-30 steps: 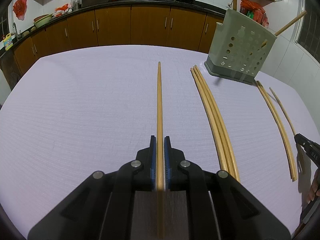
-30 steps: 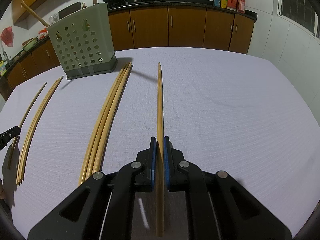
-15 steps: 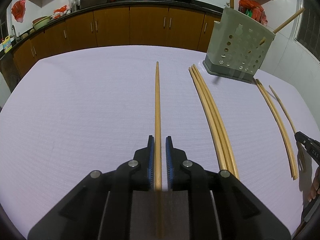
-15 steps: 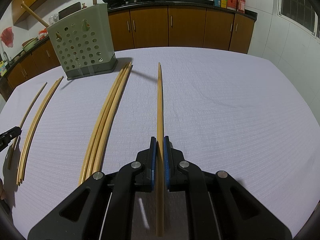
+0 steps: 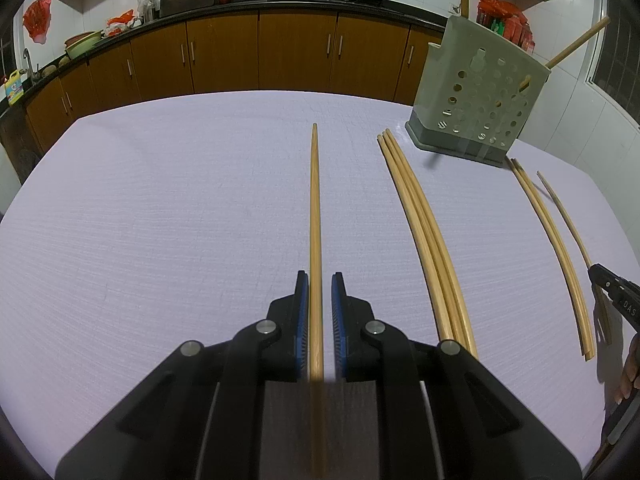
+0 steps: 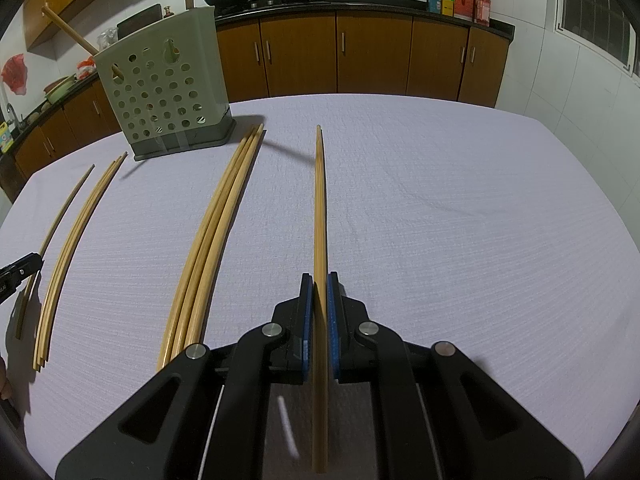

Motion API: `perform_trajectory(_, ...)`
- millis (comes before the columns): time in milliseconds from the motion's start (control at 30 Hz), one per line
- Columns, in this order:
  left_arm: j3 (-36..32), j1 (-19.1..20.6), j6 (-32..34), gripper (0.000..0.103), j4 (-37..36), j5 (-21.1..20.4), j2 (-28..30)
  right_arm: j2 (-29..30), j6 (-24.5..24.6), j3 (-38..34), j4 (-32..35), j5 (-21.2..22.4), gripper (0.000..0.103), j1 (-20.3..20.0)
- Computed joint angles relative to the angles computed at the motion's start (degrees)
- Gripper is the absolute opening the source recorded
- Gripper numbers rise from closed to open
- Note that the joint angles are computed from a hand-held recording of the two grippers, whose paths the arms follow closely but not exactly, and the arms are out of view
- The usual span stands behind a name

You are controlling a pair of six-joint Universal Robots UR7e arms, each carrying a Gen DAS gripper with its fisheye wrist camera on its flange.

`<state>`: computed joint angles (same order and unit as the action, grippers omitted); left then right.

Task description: Organize utensils

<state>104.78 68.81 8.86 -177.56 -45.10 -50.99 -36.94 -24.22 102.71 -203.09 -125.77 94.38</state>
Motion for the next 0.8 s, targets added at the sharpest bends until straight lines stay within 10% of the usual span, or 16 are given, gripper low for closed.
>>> perform_trajectory(800, 2.21, -0.67, 1.36, 0.014, -0.65, 0.99, -0.94, -0.53, 0.60, 0.66, 0.25, 0.55, 0.008, -0.10)
